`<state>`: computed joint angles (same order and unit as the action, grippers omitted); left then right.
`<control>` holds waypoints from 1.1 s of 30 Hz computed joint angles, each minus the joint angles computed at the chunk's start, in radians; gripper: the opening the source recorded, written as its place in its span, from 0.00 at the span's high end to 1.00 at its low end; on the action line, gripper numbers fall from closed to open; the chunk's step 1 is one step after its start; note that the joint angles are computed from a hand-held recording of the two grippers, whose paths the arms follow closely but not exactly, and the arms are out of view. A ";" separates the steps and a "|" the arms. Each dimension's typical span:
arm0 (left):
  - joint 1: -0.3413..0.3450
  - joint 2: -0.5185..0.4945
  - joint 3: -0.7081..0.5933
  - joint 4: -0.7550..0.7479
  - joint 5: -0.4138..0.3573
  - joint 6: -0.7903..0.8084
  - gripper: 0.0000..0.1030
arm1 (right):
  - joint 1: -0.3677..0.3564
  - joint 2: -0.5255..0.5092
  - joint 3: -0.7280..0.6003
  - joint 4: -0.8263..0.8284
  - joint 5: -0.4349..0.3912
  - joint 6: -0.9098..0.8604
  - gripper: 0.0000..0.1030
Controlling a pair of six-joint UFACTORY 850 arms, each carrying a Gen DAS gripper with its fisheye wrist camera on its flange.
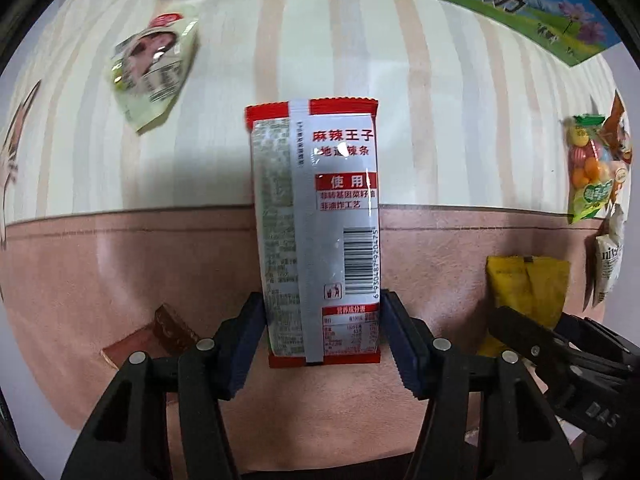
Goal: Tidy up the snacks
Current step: 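Grasp the red-white spicy strip pack with left tool while right grasps yellow packet, then carry both packs into the cardboard box and open both tools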
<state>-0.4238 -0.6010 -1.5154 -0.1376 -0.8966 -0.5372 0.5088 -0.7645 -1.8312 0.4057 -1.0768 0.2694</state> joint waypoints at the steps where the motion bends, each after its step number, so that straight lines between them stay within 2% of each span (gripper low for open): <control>1: 0.007 -0.011 -0.012 0.000 -0.009 0.009 0.44 | 0.001 -0.010 -0.014 -0.003 -0.005 0.005 0.32; 6: 0.018 -0.071 -0.101 0.034 -0.047 -0.005 0.41 | 0.004 -0.018 -0.025 -0.032 -0.008 0.016 0.32; 13: 0.018 -0.125 -0.185 0.089 -0.051 -0.051 0.40 | 0.037 -0.026 -0.028 -0.071 0.011 0.042 0.32; 18: 0.004 -0.168 -0.284 0.127 -0.094 -0.077 0.50 | 0.068 -0.030 -0.030 -0.135 0.023 0.060 0.41; 21: -0.014 -0.146 -0.276 0.148 -0.104 -0.107 0.53 | 0.076 -0.028 -0.028 -0.140 0.030 0.055 0.44; 24: -0.031 -0.055 -0.144 0.164 -0.053 -0.127 0.55 | 0.076 -0.011 -0.010 -0.138 0.044 0.046 0.47; 33: -0.053 0.044 -0.096 0.116 -0.025 -0.102 0.55 | 0.044 0.061 0.035 -0.044 0.092 -0.010 0.51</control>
